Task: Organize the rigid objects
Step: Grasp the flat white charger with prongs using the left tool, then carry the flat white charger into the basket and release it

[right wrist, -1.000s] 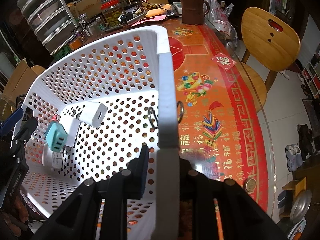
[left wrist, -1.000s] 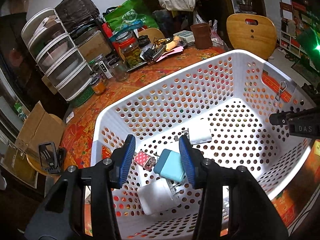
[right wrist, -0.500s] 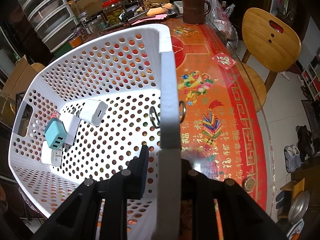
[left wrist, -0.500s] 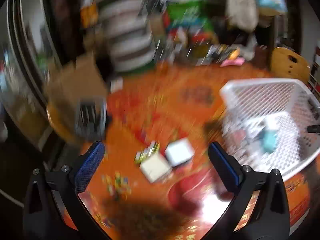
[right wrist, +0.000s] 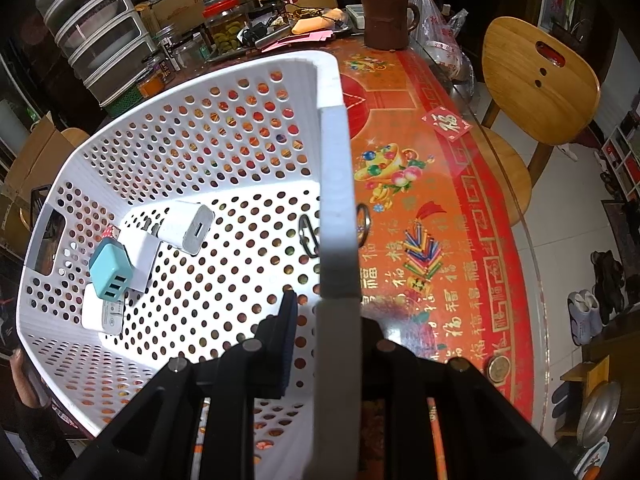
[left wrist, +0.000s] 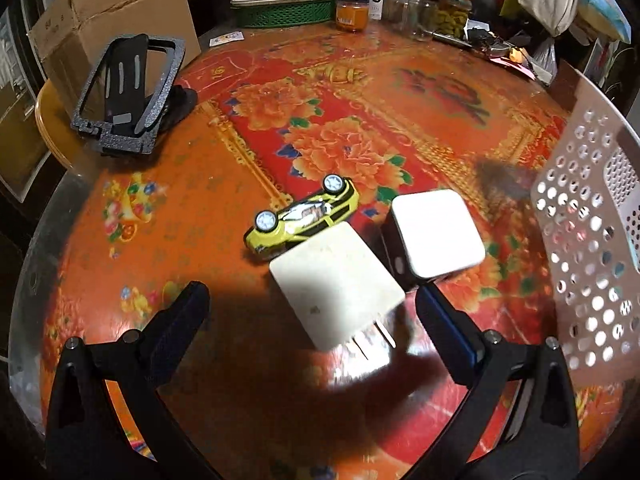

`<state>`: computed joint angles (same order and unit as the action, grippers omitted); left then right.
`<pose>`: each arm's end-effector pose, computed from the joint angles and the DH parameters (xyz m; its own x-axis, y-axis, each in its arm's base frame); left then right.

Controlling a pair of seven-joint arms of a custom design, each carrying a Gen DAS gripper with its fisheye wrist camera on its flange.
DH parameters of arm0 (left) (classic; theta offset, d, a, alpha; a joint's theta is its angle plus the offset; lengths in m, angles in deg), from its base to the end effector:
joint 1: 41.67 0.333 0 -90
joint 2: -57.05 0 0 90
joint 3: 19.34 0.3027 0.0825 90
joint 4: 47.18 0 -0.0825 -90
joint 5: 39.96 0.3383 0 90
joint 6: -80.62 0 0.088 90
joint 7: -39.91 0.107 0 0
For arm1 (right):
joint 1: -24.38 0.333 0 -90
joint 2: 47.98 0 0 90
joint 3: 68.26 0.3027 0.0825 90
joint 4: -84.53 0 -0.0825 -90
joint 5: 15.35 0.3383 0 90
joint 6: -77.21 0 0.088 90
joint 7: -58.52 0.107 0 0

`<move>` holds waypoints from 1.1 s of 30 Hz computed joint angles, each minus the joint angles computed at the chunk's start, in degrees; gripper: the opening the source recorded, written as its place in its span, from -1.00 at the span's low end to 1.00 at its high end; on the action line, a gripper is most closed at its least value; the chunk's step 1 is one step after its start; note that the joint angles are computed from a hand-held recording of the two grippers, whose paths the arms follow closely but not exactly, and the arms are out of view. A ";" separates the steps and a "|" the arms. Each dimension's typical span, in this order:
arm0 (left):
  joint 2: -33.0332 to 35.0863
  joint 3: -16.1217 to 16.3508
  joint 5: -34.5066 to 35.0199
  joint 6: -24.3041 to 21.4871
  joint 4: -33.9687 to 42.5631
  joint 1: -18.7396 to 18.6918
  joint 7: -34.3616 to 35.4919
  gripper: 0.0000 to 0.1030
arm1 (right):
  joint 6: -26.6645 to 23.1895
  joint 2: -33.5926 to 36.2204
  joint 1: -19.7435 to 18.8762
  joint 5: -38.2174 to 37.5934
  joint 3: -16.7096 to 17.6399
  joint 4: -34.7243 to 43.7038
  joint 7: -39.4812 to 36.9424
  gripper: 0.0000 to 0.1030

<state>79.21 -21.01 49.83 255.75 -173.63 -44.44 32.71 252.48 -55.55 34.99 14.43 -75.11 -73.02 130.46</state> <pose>0.4895 -0.1168 0.2401 0.0791 -0.9968 0.0062 -0.8486 -0.0706 -0.5243 0.4006 -0.0124 0.3269 -0.0986 -0.9853 -0.1394 -0.8969 0.1487 -0.4165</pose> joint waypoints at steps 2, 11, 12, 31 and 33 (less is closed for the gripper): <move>0.31 0.00 -1.30 -2.70 0.47 -0.75 0.72 0.97 | 0.00 -0.03 -0.02 -0.05 0.03 -0.02 -0.01 -0.62; -1.70 0.24 -1.13 -7.00 -0.25 -3.58 -0.49 0.17 | -0.14 -0.06 -0.12 -0.21 0.09 0.07 -0.06 -0.61; -2.07 -0.01 0.55 -7.76 -0.49 -3.68 -1.97 0.17 | -0.21 -0.03 -0.14 -0.24 0.08 0.12 -0.04 -0.61; -25.15 -9.64 1.92 -30.29 -11.46 -7.45 -4.13 0.17 | 0.20 -0.13 1.09 2.01 -0.26 0.07 -1.89 -0.56; -26.69 -10.43 0.22 -30.68 -11.28 -7.86 -1.98 0.17 | 0.29 -0.10 1.56 2.99 -0.61 0.15 -2.71 -0.56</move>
